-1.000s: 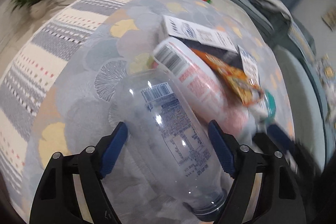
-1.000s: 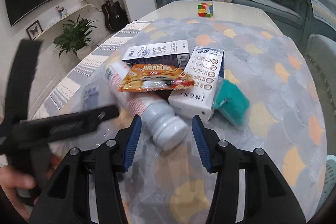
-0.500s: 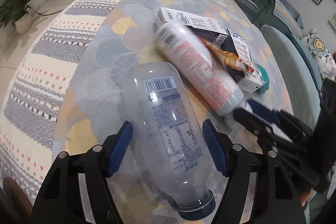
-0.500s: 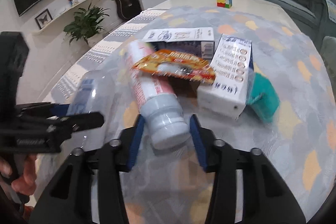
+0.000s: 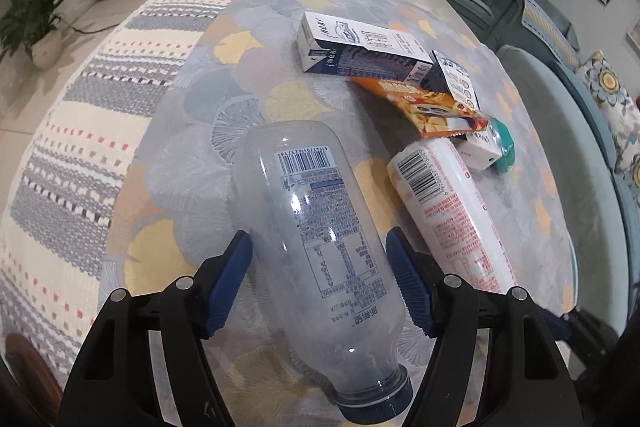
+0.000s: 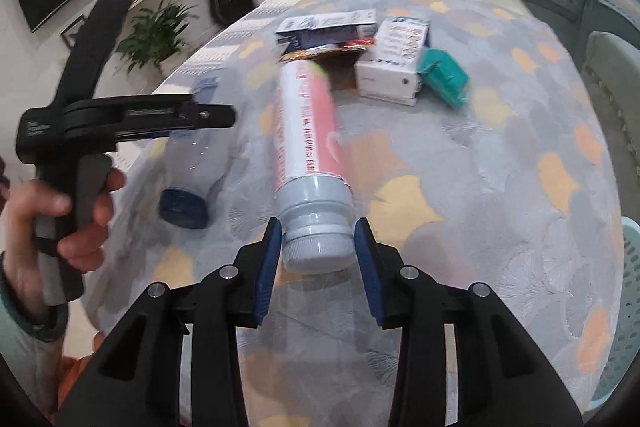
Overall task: Collect trash
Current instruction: 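Grasp the clear plastic bottle with the left tool while the right tool grasps the white bottle, then carry the clear bottle and white bottle to the blue basket and release both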
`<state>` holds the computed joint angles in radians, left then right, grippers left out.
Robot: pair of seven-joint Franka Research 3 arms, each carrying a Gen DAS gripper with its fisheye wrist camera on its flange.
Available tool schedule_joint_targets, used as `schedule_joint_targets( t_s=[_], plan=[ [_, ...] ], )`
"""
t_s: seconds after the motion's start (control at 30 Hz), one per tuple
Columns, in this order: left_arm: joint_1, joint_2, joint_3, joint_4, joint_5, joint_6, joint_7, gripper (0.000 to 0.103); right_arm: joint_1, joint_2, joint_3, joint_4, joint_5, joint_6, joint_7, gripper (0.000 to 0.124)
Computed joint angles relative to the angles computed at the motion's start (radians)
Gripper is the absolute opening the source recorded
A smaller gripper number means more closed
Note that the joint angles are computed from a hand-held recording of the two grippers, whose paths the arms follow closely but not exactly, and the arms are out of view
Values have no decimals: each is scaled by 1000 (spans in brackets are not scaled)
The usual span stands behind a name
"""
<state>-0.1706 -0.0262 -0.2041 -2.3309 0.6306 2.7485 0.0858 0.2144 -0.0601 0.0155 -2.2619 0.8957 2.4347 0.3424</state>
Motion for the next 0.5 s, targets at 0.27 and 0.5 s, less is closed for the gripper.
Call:
schedule_joint_targets(
  t_s=[0.27, 0.5],
  plan=[
    [9, -6, 5, -16, 8, 35, -4, 67, 46, 102, 49, 88, -11, 147, 116, 61],
    [17, -14, 8, -39, -19, 78, 19, 67, 54, 192, 71, 162, -150, 131, 255, 55]
  ],
)
